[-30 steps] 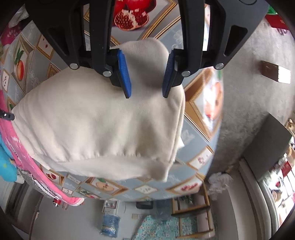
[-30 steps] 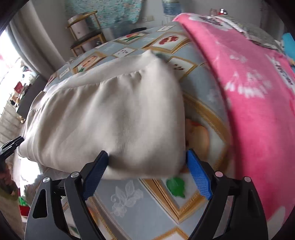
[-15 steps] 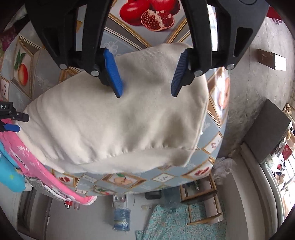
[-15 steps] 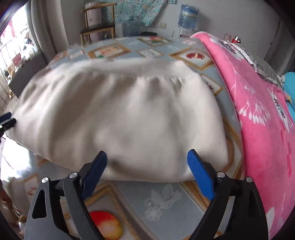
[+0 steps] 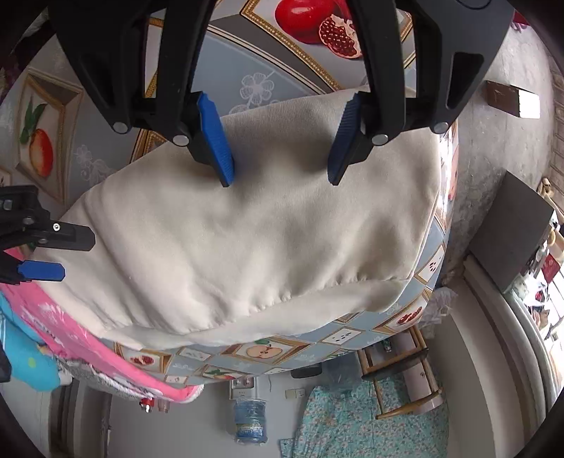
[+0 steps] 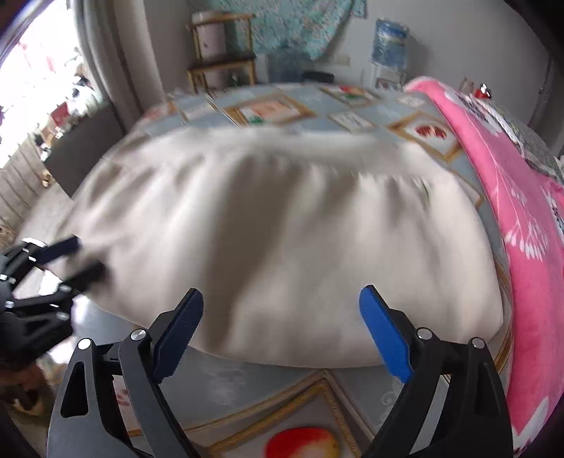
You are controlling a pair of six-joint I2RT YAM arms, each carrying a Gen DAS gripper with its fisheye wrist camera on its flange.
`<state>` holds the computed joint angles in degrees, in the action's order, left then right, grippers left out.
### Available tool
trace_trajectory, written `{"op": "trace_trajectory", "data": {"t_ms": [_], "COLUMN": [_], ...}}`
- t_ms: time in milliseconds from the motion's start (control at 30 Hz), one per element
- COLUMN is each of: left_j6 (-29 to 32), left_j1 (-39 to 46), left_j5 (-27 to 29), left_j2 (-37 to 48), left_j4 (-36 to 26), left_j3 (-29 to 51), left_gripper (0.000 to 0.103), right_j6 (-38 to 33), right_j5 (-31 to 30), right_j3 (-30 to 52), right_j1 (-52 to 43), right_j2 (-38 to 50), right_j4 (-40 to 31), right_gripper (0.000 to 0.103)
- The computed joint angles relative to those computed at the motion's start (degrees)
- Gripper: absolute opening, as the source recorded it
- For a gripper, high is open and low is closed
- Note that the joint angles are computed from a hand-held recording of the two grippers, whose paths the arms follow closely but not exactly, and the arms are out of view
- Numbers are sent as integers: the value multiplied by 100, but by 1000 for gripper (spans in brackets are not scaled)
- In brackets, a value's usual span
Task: Fold large clothes
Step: 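Fold the cream jacket over onto itself and open both tools to release it, then withdraw both open tools from the folded jacket's edge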
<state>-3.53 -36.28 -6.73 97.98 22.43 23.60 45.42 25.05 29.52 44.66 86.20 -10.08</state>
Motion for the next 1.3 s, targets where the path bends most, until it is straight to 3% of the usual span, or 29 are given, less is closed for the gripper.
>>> {"op": "trace_trajectory", "data": {"t_ms": [133,200,267,300,467,600,700,867,967,1200,1267,1300], "left_j6": [14,-25,-92,-116,-50,-114,-132,-260,-284,-327,-416,-488], "left_j1": [155,265,546,595,583,592,696,909,996,612,377,261], "left_j5": [22,-12,401,480,442,489,653,878,994,847,843,829], "left_j2": [-546,-403,-184,-158,-191,-494,-566,-64,-76,-847,-847,-774], "left_j4": [72,-56,100,146,164,253,152,298,289,-77,-145,-128], "left_j3": [-286,-191,-204,-225,-233,-401,-370,-234,-236,-362,-281,-234], "left_gripper": [53,56,60,61,61,60,61,64,64,64,64,64], "right_j6": [-141,-167,-131,-38,142,522,949,975,946,1488,1386,1212], "right_j5": [22,-175,-398,-171,-140,621,830,513,738,1332,1133,859], "right_j3": [171,372,669,709,589,431,146,-713,-476,-711,-921,-1108], "right_j1": [359,341,267,392,539,704,634,56,250,292,-13,-315], "right_j2": [138,853,1616,1737,1054,484,189,236,505,-730,-714,-476], "right_j4": [567,853,852,893,536,-177,-551,320,40,-914,-640,-167], "right_gripper": [88,88,89,89,89,89,89,92,92,92,92,92]}}
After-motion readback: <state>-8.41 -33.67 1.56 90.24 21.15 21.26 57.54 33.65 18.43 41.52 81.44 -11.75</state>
